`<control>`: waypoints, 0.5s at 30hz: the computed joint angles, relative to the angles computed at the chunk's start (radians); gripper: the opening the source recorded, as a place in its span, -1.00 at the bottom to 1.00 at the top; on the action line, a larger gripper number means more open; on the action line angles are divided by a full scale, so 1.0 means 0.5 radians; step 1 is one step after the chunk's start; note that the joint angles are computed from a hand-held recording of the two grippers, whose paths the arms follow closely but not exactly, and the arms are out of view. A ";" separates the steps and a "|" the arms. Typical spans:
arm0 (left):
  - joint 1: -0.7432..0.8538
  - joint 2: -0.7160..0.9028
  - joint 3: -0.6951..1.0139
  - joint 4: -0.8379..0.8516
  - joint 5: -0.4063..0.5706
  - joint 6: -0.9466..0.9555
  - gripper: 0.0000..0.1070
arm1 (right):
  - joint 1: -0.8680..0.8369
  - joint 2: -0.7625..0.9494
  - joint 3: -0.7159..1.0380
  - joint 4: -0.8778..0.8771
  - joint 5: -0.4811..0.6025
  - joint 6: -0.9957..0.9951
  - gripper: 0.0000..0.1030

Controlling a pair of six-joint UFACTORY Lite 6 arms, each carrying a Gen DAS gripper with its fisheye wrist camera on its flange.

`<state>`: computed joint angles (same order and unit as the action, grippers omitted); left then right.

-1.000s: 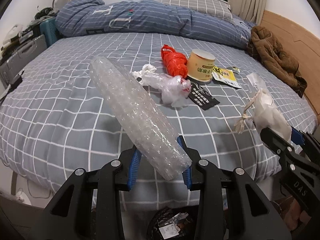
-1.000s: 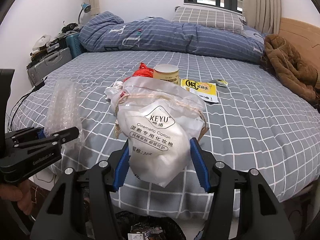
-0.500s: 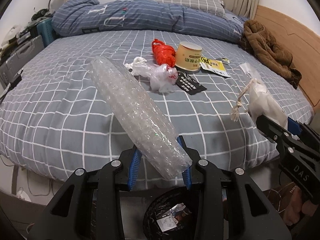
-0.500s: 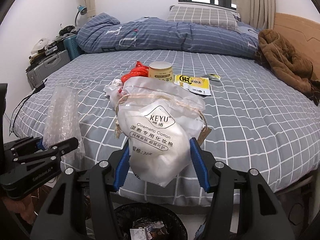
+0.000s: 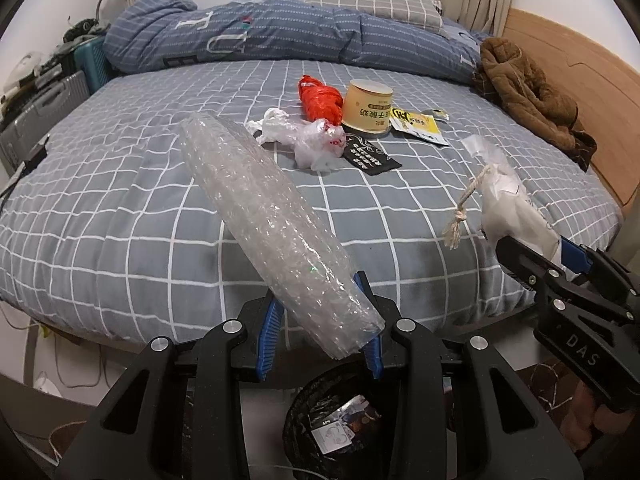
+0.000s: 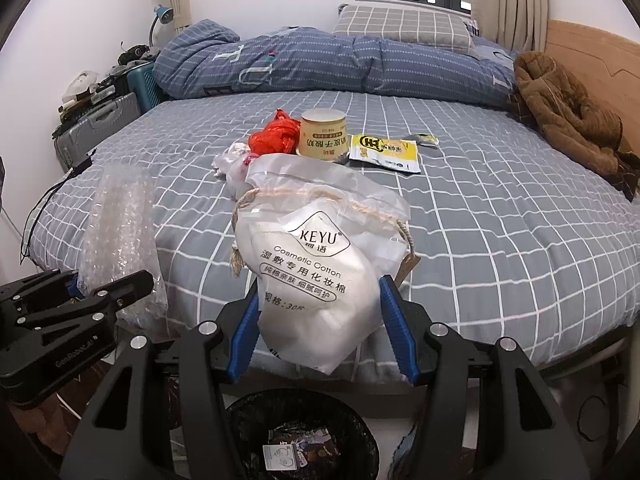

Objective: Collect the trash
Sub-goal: 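Lift the bubble wrap and KEYU pouch and carry them over the bin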

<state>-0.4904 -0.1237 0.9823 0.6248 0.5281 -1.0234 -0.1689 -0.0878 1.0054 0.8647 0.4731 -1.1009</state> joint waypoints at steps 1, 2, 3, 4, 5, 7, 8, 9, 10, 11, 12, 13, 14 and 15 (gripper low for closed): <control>-0.015 -0.018 -0.013 0.004 0.010 -0.011 -0.36 | -0.008 -0.028 -0.025 0.007 0.000 -0.009 0.04; -0.026 -0.034 -0.023 0.007 0.018 -0.019 -0.36 | -0.014 -0.054 -0.047 0.009 0.003 -0.012 0.04; -0.041 -0.054 -0.037 0.014 0.031 -0.033 -0.36 | -0.022 -0.076 -0.064 0.008 0.010 -0.013 0.04; -0.059 -0.073 -0.051 0.023 0.045 -0.049 -0.36 | -0.031 -0.104 -0.087 0.003 0.019 -0.011 0.04; -0.073 -0.093 -0.068 0.030 0.057 -0.065 -0.36 | -0.039 -0.129 -0.107 -0.002 0.028 -0.009 0.04; -0.105 -0.136 -0.105 0.038 0.083 -0.093 -0.36 | -0.058 -0.182 -0.150 -0.014 0.050 -0.004 0.04; -0.114 -0.148 -0.118 0.040 0.091 -0.101 -0.36 | -0.073 -0.204 -0.170 -0.018 0.065 -0.008 0.04; -0.129 -0.165 -0.135 0.042 0.103 -0.112 -0.36 | -0.083 -0.223 -0.187 -0.023 0.077 -0.007 0.04; -0.146 -0.182 -0.153 0.046 0.115 -0.128 -0.36 | -0.100 -0.258 -0.221 -0.030 0.093 -0.009 0.04; -0.159 -0.196 -0.167 0.050 0.124 -0.140 -0.36 | -0.110 -0.282 -0.243 -0.042 0.104 -0.004 0.04; -0.176 -0.214 -0.186 0.055 0.135 -0.155 -0.36 | -0.125 -0.310 -0.271 -0.053 0.119 -0.001 0.04; -0.194 -0.232 -0.205 0.059 0.145 -0.168 -0.36 | -0.131 -0.328 -0.287 -0.065 0.128 0.010 0.04; -0.207 -0.248 -0.221 0.063 0.154 -0.179 -0.36 | -0.137 -0.350 -0.313 -0.072 0.135 0.013 0.04; -0.223 -0.259 -0.232 0.068 0.165 -0.192 -0.36 | -0.146 -0.378 -0.341 -0.086 0.147 0.017 0.04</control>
